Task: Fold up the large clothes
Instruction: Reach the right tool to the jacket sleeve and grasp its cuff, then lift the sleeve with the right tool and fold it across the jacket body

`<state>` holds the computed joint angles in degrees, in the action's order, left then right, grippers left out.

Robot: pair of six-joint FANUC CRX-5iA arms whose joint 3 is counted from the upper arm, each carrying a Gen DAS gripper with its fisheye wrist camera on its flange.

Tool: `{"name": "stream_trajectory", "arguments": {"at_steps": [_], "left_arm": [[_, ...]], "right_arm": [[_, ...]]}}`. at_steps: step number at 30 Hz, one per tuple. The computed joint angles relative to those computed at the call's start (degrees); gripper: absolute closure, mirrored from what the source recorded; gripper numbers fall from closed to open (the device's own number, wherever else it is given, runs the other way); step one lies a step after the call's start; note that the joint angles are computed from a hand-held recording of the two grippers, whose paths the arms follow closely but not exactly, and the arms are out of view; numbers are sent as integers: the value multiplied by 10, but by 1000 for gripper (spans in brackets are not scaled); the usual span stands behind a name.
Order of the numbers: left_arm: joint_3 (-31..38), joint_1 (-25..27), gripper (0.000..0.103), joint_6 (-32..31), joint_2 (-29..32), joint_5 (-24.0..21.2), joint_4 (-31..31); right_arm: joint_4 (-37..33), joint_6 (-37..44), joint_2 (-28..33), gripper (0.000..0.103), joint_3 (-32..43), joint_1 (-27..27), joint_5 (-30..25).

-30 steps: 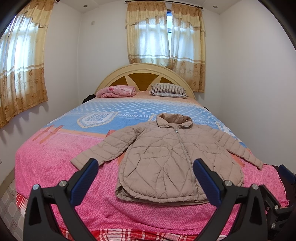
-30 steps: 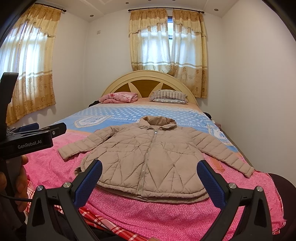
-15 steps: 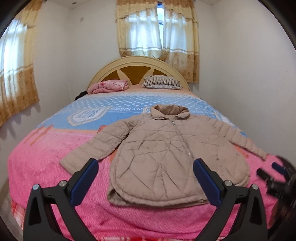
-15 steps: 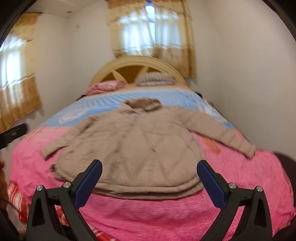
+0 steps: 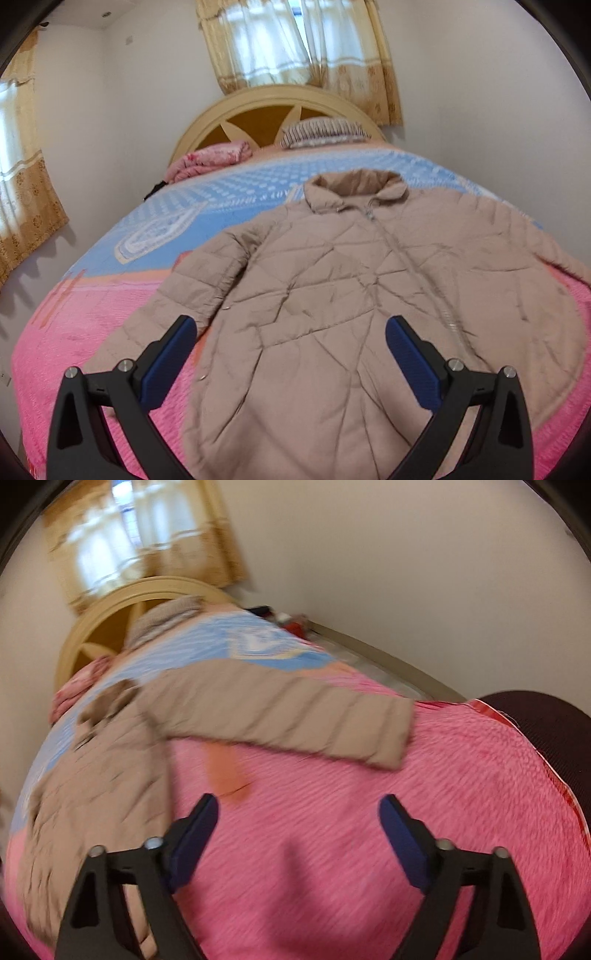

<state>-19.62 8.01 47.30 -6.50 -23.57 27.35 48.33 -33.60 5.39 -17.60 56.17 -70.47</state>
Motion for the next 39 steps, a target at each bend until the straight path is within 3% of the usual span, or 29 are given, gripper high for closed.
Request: {"name": "stream_trajectory", "arguments": {"at_steps": [3, 9, 12, 15, 17, 20, 22, 30, 34, 39], "left_arm": [[38, -5, 0, 49, 37, -11, -51], [66, -1, 0, 73, 69, -24, -72], [70, 0, 0, 75, 76, -30, -71], [69, 0, 0, 70, 79, -33, -66], [68, 3, 0, 66, 77, -36, -59], [69, 5, 0, 51, 76, -32, -43], [77, 6, 0, 51, 78, -29, -43], [104, 22, 0, 56, 92, -22, -28], [121, 31, 0, 73, 103, -32, -37], [113, 41, 0, 54, 100, -30, -14]], "right_arm": [[-19, 1, -12, 20, -7, -37, -5], [-96, 73, -11, 29, 12, -107, 8], [-134, 108, -9, 32, 15, -129, 42], [-145, 132, -13, 51, 4, -139, 84], [-134, 124, -18, 73, -3, -132, 84], [-120, 126, -21, 87, -1, -129, 62], [-116, 148, -12, 90, 20, -127, 36], [-13, 285, 49, 94, 168, -111, -109], [66, 374, 102, 94, 273, -98, -156], [171, 530, 208, 94, 454, -77, -169]]}}
